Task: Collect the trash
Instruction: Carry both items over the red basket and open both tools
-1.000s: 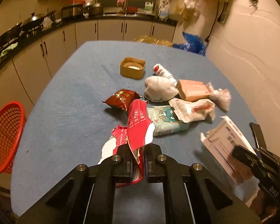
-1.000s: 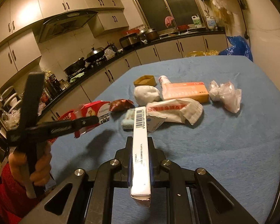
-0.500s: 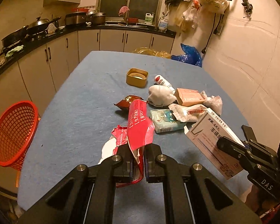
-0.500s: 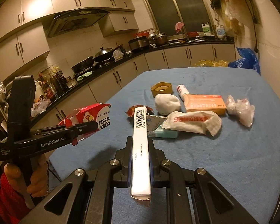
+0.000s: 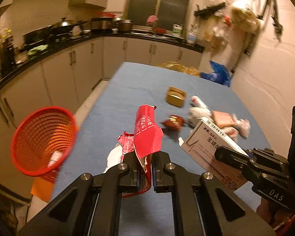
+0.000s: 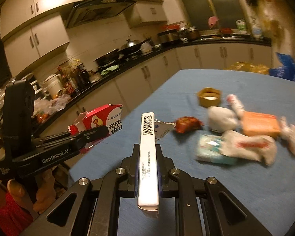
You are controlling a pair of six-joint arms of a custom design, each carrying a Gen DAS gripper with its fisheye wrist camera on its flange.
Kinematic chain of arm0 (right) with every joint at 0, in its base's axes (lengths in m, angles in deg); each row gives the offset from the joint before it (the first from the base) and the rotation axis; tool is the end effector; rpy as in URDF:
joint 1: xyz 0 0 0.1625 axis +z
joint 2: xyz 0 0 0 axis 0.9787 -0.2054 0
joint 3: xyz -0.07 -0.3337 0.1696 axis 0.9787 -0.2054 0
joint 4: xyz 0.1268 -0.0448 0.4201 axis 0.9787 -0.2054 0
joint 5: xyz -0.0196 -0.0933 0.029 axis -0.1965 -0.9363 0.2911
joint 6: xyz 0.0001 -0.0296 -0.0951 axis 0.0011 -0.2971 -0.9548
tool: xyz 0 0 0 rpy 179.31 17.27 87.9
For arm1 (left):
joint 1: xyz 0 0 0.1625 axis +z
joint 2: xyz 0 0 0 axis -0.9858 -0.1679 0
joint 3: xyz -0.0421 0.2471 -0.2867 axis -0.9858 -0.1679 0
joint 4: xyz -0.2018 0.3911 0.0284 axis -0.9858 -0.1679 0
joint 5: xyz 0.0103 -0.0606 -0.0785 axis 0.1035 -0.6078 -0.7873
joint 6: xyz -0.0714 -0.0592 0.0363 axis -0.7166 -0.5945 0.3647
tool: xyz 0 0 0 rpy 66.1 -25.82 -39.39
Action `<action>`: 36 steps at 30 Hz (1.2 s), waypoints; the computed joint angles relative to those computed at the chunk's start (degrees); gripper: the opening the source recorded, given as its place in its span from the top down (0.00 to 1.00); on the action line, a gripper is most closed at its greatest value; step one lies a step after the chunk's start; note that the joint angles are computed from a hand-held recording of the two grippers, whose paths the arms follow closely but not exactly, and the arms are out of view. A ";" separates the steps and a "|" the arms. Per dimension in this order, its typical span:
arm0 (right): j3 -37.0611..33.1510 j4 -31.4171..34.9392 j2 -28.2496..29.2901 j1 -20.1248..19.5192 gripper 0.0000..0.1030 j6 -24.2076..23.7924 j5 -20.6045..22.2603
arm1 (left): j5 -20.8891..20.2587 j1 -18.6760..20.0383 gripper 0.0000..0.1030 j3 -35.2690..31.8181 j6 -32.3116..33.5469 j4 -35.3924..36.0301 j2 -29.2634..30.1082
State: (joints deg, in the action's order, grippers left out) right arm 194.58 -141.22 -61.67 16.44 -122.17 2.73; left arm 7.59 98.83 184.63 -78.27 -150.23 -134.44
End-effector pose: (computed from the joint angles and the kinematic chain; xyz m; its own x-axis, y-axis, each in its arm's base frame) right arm 0.1790 -0.4275 0.1970 -0.6914 -0.6918 0.2083 -0.7082 0.5918 -0.3849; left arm -0.2952 -0.3315 0.1492 -0.7998 -0.2027 -0.5651 0.3439 0.6168 -0.7080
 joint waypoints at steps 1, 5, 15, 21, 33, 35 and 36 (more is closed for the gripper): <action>-0.97 0.14 1.78 1.33 0.86 0.55 -0.23 | 0.41 -0.15 0.92 0.25 -2.62 3.68 -1.92; -4.83 -0.15 9.04 6.40 0.86 2.33 -1.33 | 1.34 -0.34 0.92 0.57 -12.68 18.19 -8.77; -17.67 0.66 28.92 16.34 0.86 8.29 -3.99 | 1.17 3.50 0.92 2.90 -25.56 38.68 -24.70; -24.74 0.37 38.46 19.15 0.86 11.34 -6.10 | 1.72 7.11 0.92 4.41 -26.22 41.66 -30.59; -25.26 -0.98 38.84 18.15 0.59 13.33 -5.83 | 2.33 5.25 0.45 4.52 -33.01 48.72 -31.99; -23.26 -1.43 36.44 17.17 0.59 12.75 -5.17 | 1.86 4.34 0.45 4.67 -33.21 48.08 -31.88; -21.87 -1.77 34.81 16.50 0.59 12.61 -5.12 | 1.69 3.61 0.43 4.82 -33.59 47.67 -31.62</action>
State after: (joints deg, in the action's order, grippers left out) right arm 172.71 -142.99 -26.86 32.94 -109.56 -2.38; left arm 9.28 102.44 189.45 -111.86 -102.56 -166.06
